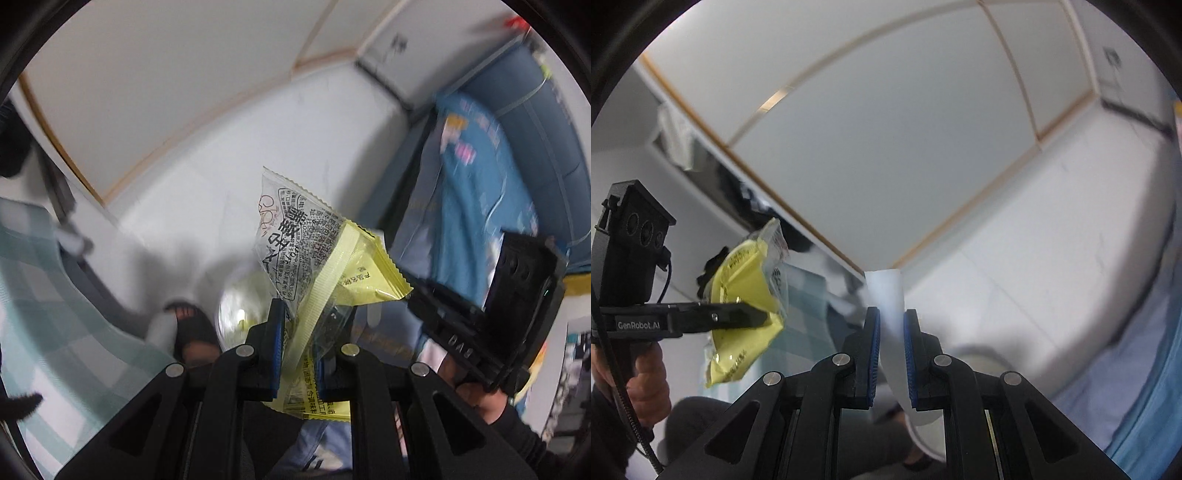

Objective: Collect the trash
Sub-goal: 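Lift the yellow chip bag with the left gripper and carry it over the bin, then open the left gripper to drop the chip bag into the bin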

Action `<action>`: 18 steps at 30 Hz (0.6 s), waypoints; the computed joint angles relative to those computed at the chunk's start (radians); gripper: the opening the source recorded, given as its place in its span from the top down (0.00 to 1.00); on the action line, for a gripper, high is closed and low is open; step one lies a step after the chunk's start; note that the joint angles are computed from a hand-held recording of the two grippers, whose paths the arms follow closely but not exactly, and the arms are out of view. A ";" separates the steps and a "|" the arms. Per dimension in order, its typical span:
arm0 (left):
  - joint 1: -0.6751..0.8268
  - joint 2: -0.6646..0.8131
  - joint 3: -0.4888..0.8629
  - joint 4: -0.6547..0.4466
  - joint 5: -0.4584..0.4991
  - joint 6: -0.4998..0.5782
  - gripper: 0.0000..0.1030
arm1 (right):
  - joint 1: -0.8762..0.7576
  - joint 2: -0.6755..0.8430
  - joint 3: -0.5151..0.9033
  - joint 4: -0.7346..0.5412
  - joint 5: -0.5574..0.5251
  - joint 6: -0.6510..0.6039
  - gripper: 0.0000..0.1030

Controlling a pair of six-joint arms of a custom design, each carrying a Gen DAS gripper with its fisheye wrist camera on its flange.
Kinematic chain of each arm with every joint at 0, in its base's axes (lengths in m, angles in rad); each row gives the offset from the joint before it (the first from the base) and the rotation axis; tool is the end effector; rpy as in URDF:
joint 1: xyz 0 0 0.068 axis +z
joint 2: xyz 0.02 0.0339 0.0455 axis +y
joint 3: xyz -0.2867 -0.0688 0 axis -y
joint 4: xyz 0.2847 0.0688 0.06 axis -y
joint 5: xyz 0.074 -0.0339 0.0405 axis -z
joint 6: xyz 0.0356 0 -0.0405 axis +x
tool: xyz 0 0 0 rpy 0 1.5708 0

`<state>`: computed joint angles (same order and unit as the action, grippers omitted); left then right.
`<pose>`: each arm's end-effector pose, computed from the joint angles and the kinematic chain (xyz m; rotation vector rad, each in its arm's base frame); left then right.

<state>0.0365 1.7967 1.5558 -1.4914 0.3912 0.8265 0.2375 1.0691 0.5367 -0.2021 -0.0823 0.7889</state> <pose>0.3581 -0.0005 0.2777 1.1300 2.8376 -0.6530 0.2317 0.0591 0.1987 0.6066 2.3042 0.6052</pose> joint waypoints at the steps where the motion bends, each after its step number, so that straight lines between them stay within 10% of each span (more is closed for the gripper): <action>1: -0.012 0.013 -0.022 0.005 -0.026 -0.003 0.91 | -0.007 0.026 -0.029 0.031 -0.017 0.019 0.89; 18: -0.114 0.289 -0.059 0.054 -0.232 -0.166 0.90 | -0.048 0.380 -0.111 0.296 -0.105 0.237 0.87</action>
<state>-0.0773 2.0853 1.4965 -1.4379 0.1594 0.6600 0.1892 1.4494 0.4258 0.0941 -0.1875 1.0254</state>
